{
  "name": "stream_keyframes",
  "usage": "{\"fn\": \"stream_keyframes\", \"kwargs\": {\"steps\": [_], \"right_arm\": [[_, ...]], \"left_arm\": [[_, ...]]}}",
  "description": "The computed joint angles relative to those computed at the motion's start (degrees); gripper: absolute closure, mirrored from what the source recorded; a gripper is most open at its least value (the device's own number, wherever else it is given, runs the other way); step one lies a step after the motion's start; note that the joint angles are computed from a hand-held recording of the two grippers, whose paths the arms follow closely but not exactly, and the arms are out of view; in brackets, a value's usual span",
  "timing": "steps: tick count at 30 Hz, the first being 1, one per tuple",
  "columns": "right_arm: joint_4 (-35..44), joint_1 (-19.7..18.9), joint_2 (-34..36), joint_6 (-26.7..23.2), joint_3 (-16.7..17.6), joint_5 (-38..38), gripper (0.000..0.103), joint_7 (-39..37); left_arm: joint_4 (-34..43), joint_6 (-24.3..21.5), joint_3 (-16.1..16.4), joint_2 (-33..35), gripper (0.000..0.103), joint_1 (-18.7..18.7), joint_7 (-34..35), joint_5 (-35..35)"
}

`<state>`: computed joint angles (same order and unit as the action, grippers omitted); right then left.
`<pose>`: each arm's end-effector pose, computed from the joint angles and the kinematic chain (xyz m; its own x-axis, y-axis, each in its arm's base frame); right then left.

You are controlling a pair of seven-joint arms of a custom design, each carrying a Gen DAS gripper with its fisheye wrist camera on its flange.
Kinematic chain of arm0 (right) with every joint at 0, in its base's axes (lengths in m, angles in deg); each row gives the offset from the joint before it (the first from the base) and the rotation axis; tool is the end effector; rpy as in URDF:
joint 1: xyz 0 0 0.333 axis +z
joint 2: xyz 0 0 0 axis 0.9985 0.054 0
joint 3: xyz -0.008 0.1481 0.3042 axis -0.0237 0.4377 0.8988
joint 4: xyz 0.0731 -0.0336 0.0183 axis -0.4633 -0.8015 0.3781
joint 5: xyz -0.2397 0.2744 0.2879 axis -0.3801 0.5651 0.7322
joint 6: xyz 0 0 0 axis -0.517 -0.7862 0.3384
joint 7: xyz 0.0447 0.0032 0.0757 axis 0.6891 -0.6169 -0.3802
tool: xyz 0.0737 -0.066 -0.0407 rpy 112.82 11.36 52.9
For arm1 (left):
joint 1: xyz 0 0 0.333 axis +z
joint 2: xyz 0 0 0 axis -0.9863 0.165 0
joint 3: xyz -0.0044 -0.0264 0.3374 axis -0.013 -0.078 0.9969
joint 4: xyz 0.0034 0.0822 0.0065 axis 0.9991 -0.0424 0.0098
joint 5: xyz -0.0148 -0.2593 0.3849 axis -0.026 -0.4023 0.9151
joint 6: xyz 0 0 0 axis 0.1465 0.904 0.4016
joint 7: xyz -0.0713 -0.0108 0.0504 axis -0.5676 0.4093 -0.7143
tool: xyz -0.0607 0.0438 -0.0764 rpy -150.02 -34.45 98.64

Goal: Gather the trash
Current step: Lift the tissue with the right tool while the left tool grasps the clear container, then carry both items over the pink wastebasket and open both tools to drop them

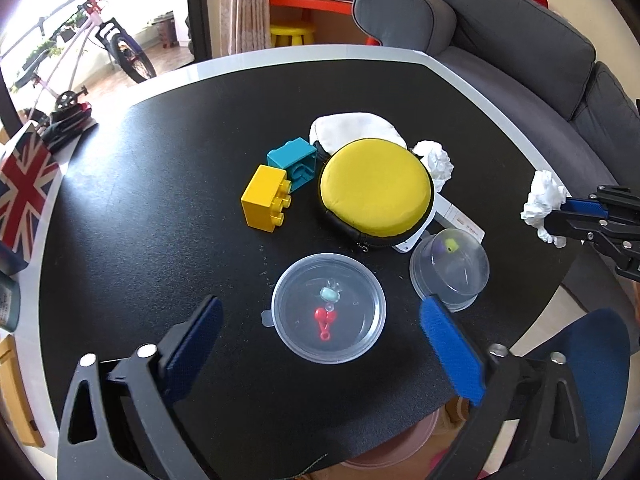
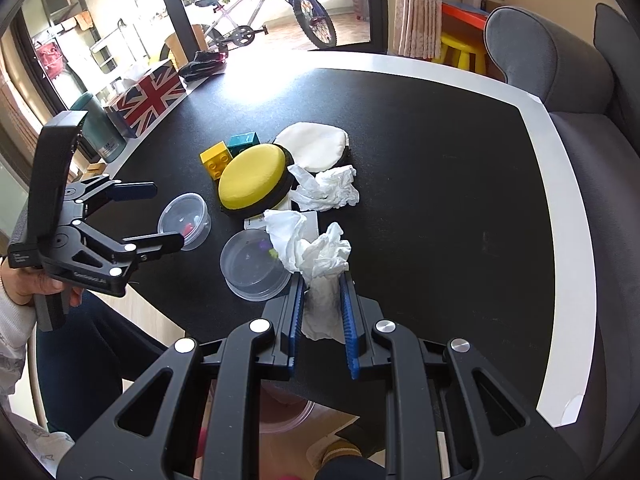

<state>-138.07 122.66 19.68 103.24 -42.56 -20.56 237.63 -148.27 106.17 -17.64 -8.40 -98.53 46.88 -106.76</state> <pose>0.3836 0.4987 0.5509 0.0113 -0.9923 -0.1235 -0.8565 0.0541 -0.5132 0.5070 -0.2785 0.4959 -0.6795 -0.7280 0.0909 -0.6631 0.5563 -0.5009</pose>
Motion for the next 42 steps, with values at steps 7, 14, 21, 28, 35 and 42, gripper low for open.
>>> {"fn": "stream_keyframes", "kwargs": {"steps": [7, 14, 21, 28, 35, 42], "right_arm": [[-0.29, -0.08, -0.12, 0.18, -0.05, -0.10, 0.085, 0.27], [-0.31, -0.03, -0.11, 0.06, 0.13, -0.62, 0.085, 1.02], [0.08, 0.56, -0.66, -0.60, 0.91, -2.06, 0.085, 2.33], [1.34, 1.90, -1.14, -2.24, 2.45, -4.38, 0.085, 4.10], [1.58, 4.21, -0.72, -1.19, 3.70, -3.88, 0.085, 5.35], [0.89, 6.47, 1.43, 1.70, 3.87, -1.63, 0.085, 6.61]], "left_arm": [[-0.32, -0.22, -0.16, 0.42, 0.038, -0.07, 0.16, 0.00], [-1.81, 0.72, 0.51, -1.98, 0.038, -0.56, 1.38, -1.47], [-4.47, 0.53, 2.39, -7.90, 0.038, -2.15, 4.15, -4.86], [-8.66, -0.34, 4.45, -15.50, 0.038, -4.36, 5.91, -7.67], [-13.82, -1.62, 5.52, -21.68, 0.038, -5.48, 4.99, -8.42], [-18.28, -3.74, 6.45, -25.91, 0.038, -6.25, 3.55, -8.25]]}}
